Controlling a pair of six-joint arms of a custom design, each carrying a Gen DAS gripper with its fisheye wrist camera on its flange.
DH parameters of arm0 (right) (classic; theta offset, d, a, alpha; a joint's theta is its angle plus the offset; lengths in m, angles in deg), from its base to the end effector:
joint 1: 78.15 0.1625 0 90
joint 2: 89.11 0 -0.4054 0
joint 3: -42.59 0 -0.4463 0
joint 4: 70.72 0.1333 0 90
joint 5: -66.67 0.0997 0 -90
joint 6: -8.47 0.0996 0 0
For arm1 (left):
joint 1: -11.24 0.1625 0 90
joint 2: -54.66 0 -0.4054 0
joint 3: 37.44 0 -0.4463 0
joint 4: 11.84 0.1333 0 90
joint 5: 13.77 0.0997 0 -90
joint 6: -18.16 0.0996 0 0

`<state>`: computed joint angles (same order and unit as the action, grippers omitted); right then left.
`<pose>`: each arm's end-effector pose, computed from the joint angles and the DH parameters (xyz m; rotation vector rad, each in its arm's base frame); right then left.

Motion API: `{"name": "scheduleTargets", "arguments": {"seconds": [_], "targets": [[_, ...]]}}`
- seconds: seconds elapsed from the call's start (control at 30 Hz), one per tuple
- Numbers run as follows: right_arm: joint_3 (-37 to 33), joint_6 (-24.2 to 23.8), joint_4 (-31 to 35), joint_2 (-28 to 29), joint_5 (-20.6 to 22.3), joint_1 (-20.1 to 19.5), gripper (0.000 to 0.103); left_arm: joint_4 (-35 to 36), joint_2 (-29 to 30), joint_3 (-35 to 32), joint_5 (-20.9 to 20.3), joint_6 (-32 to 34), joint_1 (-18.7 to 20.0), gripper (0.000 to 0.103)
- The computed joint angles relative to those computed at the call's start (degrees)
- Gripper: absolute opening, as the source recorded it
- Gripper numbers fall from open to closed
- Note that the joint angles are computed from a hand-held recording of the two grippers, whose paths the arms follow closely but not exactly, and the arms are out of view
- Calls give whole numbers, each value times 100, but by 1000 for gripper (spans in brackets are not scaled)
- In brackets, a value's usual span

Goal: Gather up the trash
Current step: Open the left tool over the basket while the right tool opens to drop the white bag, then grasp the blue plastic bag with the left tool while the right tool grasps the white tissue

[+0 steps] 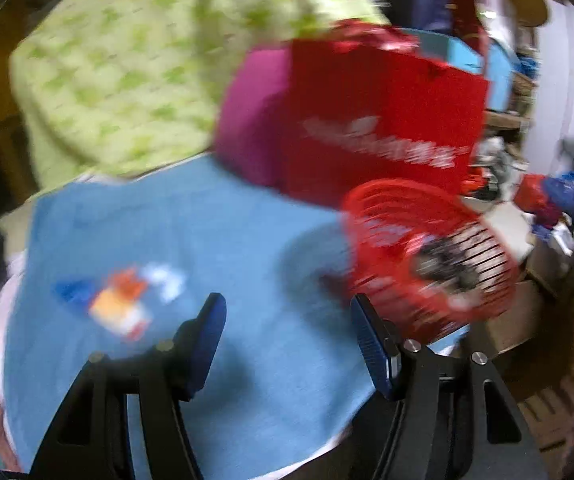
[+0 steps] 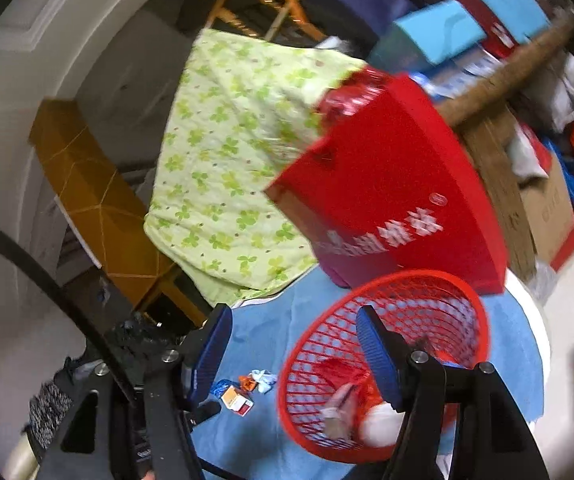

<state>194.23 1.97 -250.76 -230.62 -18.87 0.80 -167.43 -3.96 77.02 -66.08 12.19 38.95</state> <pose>0.0930 -0.2599 0.4171 -0.0164 -2.3080 1.9237 -0.4173 -0.4385 0.0785 1.1631 2.3335 -0.6831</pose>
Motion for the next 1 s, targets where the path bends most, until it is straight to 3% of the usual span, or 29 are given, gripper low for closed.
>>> {"name": "scheduleTargets", "arguments": {"seconds": [0.23, 0.3, 0.4, 0.6, 0.73, 1.0], "targets": [[-639, -490, -638, 2180, -1008, 1624, 68, 719, -1200, 856, 1203, -1087, 733, 65], [-897, -527, -702, 2896, -1182, 1900, 68, 920, -1390, 949, 1481, -1286, 921, 65], [-1276, -525, -711, 3907, -1345, 2108, 68, 988, -1601, 1023, 1552, -1420, 1219, 65], [-2025, -445, -530, 5590, -1743, 1949, 68, 911, -1533, 914, 1512, -1329, 1752, 65], [-2493, -219, -151, 6238, -1885, 1663, 68, 863, -1306, 588, 1373, -1155, 2091, 65], [-3679, -324, 302, 7340, -2124, 1364, 66, 554, -437, -597, 874, -459, 2536, 65]]}}
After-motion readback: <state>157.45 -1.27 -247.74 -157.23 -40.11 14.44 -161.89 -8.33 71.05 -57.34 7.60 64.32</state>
